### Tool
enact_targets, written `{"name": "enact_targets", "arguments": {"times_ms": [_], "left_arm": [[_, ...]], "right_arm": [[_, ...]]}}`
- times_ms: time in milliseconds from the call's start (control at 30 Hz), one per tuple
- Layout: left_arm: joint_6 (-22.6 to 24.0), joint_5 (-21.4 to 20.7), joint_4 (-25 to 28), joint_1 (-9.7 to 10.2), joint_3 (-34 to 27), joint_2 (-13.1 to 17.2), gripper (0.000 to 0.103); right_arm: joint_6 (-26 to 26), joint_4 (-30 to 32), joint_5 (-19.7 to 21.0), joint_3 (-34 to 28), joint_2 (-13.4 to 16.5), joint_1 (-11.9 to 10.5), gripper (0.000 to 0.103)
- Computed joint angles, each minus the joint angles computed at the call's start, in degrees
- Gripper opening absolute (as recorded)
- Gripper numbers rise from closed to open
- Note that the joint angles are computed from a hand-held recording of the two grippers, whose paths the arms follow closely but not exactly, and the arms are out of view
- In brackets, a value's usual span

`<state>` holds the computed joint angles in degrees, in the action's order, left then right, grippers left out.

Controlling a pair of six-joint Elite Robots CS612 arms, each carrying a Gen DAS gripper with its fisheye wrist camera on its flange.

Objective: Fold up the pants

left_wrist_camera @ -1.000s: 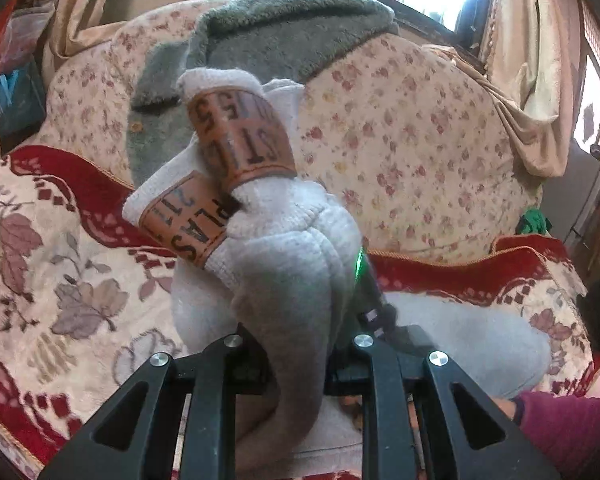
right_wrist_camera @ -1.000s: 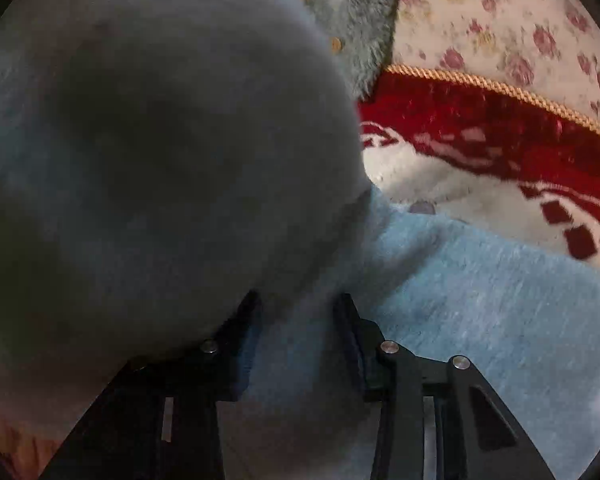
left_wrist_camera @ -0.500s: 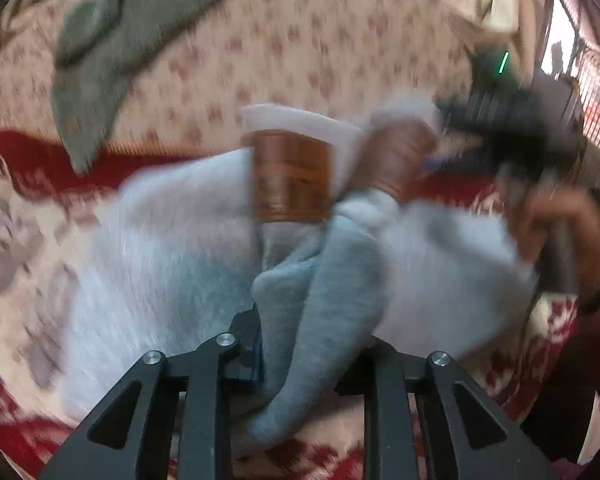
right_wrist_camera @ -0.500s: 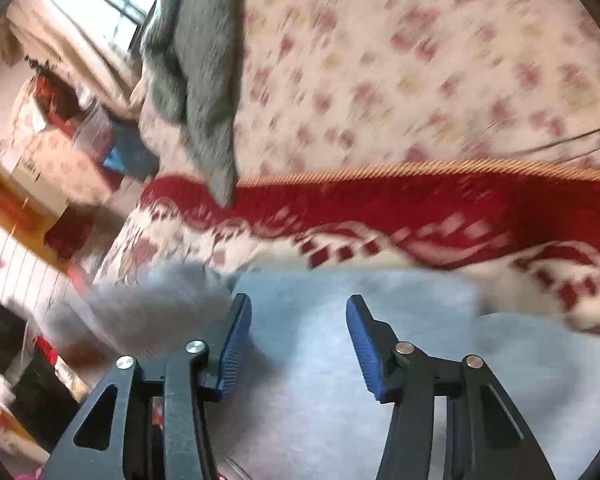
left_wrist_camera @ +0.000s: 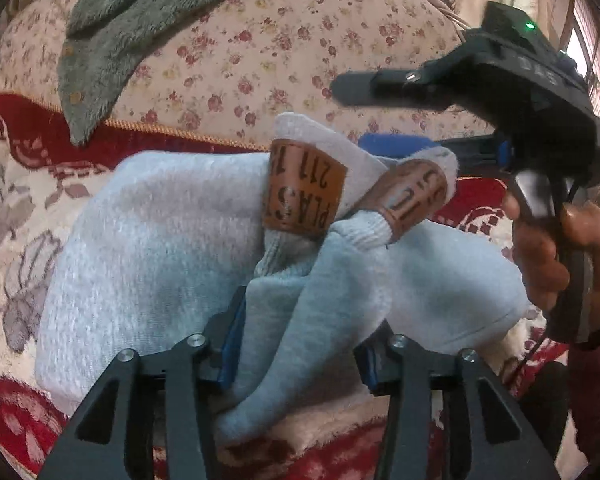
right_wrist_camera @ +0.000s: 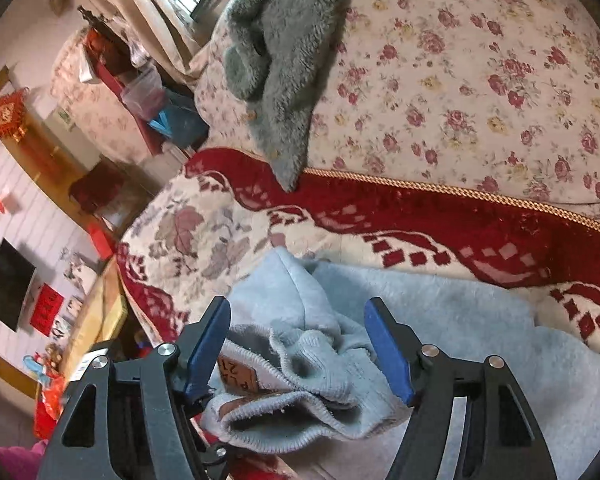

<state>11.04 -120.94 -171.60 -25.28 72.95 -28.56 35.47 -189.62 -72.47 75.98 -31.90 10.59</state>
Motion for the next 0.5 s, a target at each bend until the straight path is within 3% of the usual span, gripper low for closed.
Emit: {"name": "enact_targets", "arguments": {"times_ms": [200,367,500], "left_arm": [[3.4,18.4,-14.4,-4.47,6.0,-1.3,0.058],[3.5,25.1,-20.2,-6.5,6.2,-0.5,0.062],[3.6,29.9,-23.6,-8.09,4.9,0.8,0.068]], "right_arm": [[2.8,0.5,-0.4,2.5,-1.1,-0.7,0.077],[3.6,-0.2,-2.1,4.5,-2.2,-1.1,0.079],[7.5,-2.6,-3.7,6.2,-3.1,-1.8,0.081]]}}
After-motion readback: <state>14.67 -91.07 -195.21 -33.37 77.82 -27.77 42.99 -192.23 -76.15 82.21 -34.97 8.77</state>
